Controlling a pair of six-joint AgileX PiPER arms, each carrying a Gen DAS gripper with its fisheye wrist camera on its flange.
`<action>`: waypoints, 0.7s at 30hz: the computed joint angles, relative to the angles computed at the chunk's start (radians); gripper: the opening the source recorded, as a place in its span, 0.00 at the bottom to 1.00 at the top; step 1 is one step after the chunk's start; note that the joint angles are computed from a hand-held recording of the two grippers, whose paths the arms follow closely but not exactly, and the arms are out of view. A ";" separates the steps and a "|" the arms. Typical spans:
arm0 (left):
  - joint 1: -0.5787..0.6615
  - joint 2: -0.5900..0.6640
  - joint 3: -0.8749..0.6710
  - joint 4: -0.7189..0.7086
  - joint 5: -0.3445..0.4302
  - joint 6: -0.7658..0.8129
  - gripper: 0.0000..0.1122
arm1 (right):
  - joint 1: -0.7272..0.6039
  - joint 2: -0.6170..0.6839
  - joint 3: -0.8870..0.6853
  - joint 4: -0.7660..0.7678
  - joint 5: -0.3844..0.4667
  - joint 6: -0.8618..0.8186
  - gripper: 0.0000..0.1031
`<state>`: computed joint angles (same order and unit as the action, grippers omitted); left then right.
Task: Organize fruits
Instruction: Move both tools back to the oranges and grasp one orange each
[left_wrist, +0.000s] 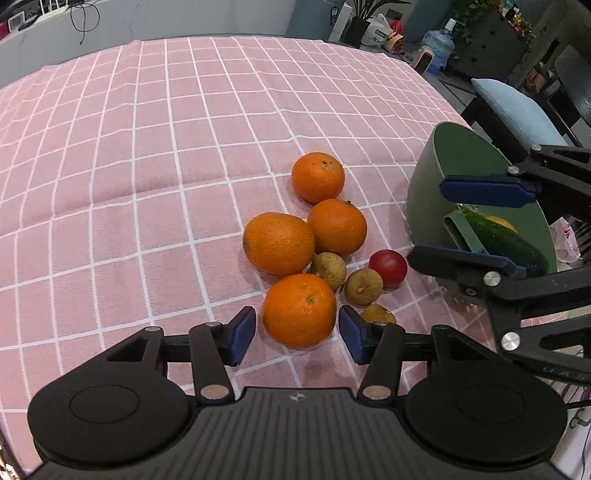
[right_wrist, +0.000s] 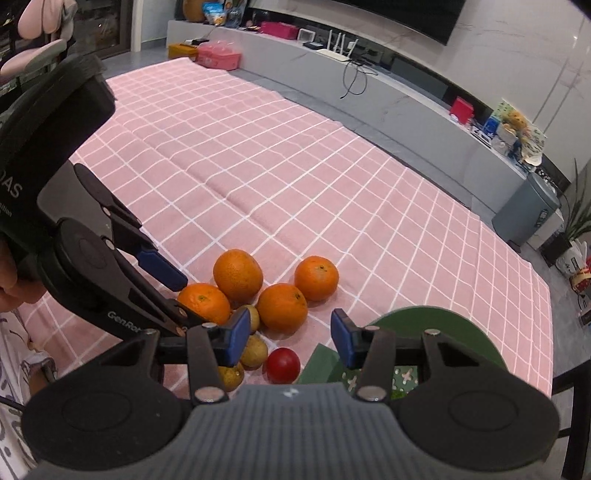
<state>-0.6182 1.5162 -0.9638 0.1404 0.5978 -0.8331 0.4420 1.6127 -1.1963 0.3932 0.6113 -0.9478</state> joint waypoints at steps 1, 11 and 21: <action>-0.001 0.002 0.003 0.001 -0.008 0.000 0.53 | 0.005 0.009 -0.006 -0.005 -0.002 0.001 0.44; -0.021 -0.044 0.044 0.063 -0.009 -0.062 0.43 | 0.041 0.050 -0.051 -0.041 0.021 0.031 0.43; 0.035 -0.196 0.158 0.169 0.037 -0.261 0.42 | 0.096 0.134 -0.142 -0.020 0.095 0.043 0.37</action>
<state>-0.5828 1.3199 -0.8060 0.3091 0.6349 -1.0939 0.5383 1.7468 -1.3379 0.3728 0.7067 -0.9049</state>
